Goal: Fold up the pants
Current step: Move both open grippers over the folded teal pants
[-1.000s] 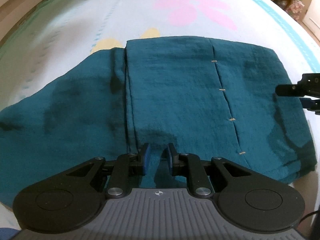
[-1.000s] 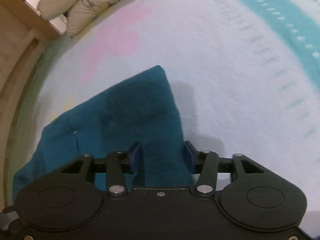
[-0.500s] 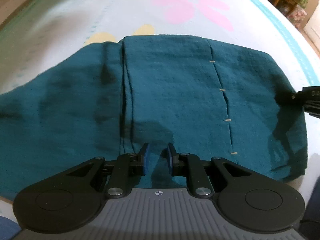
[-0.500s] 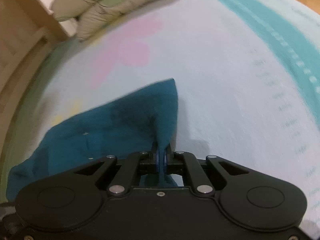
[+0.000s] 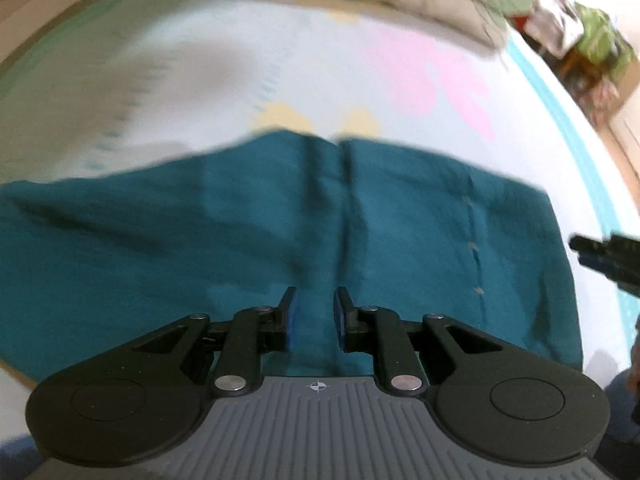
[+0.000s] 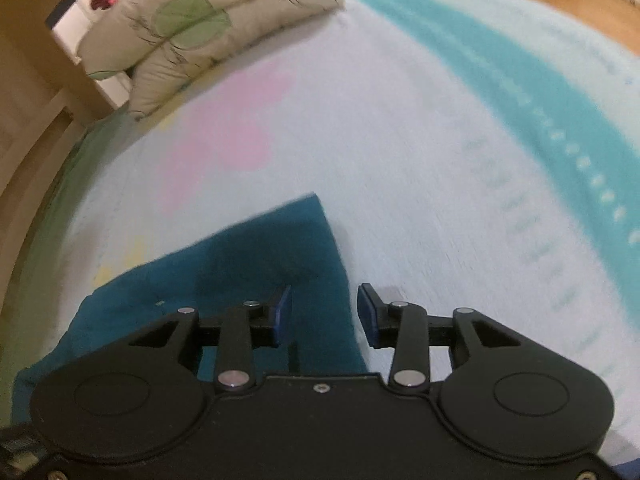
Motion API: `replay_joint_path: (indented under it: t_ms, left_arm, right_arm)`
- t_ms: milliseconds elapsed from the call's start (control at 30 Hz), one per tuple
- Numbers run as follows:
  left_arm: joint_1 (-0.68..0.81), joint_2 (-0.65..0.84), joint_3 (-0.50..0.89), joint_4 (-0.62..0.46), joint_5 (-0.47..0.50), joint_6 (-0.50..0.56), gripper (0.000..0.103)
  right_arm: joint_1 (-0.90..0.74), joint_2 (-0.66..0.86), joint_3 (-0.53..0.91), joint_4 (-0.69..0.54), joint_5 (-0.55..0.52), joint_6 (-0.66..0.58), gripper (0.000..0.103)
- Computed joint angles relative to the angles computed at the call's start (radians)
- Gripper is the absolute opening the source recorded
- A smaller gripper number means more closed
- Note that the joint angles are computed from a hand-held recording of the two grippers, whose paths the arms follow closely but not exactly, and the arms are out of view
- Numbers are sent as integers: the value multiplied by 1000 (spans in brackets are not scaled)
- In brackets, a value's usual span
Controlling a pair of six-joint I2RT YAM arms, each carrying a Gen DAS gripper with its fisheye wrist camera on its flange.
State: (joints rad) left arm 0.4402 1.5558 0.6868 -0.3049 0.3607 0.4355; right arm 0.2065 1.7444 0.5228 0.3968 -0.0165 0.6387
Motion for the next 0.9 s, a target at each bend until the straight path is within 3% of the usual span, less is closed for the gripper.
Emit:
replay_joint_path:
  t_ms: [133,300,400,667,733,900]
  left_arm:
    - [148,-17,70,-29,0,89,19]
    - [328,64,239,-119,41,164,20]
    - [405,136,332,-154,54,169,39]
    - [529,288,449,-179,65,172,43]
    - [553,319,472,-199,61,174,49]
    - [573,366,498,-212,32,185,49]
  right_arm:
    - [104,-62,15,-37,50,-18,49]
    - [217,-51,111,-106,9,-35,49]
    - [278,-13,166,-121,-26,-48,49]
    - [431,143,349,-208,-82,-81,49]
    - [463,174,377,-221,-88,-85,49]
    - [520,276,486,-284,-99,-103,49]
